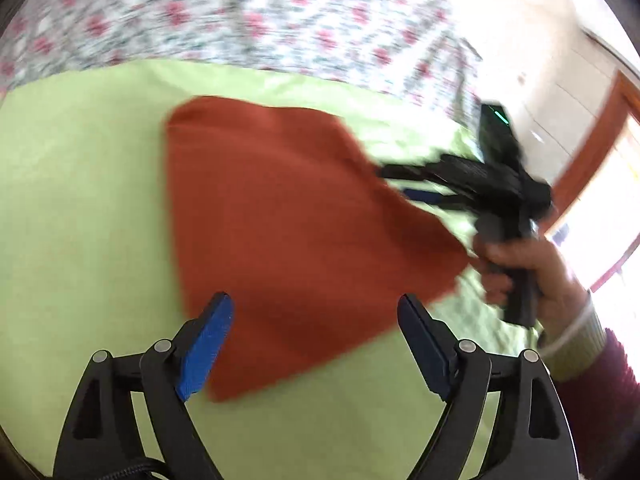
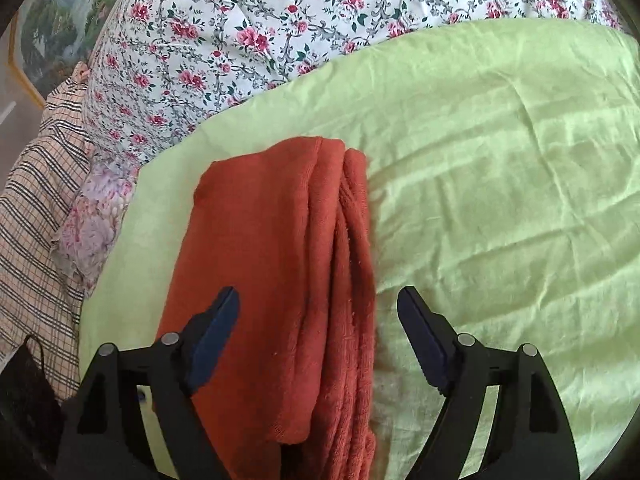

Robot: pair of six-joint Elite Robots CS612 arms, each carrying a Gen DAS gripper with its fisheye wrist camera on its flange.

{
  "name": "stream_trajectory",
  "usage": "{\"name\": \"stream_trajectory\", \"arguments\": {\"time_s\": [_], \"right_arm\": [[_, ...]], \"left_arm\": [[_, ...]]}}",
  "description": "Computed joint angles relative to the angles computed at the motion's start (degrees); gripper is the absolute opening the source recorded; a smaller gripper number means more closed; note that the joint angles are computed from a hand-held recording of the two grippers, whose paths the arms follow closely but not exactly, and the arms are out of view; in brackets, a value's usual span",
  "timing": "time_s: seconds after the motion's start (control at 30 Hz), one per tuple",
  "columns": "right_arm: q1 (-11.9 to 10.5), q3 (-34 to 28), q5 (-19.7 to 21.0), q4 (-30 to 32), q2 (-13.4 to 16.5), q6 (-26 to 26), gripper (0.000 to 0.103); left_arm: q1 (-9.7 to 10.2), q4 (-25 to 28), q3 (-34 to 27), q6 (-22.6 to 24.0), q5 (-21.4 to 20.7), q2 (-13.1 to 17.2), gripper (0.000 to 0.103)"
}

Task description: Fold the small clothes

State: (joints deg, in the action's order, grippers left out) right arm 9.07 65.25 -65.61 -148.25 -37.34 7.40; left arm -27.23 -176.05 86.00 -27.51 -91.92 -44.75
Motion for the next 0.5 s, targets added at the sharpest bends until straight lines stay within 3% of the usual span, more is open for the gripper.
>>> {"name": "stream_trajectory", "arguments": {"time_s": [0.17, 0.33, 0.47, 0.5], "right_arm": [[-0.06, -1.24, 1.56, 3.42, 1.09, 0.55, 0.082], [-0.68, -1.79, 4.75, 4.22, 1.76, 1.13, 0.08], [-0.8, -2.52, 5.75, 5.56, 2.24, 0.95, 0.057], [-0.85, -2.94, 6.6, 6.41, 2.54, 0.88, 0.052]], "left_arm": [[4.2, 3.2, -3.84, -9.22, -6.03, 2.92, 0.085], [6.59, 4.44, -9.35, -13.54, -12.06, 7.18, 0.085], [7.35, 4.53, -14.15, -13.41, -16.46, 10.23, 0.081], [7.35, 4.83, -14.81, -13.52, -17.46, 10.7, 0.066]]}}
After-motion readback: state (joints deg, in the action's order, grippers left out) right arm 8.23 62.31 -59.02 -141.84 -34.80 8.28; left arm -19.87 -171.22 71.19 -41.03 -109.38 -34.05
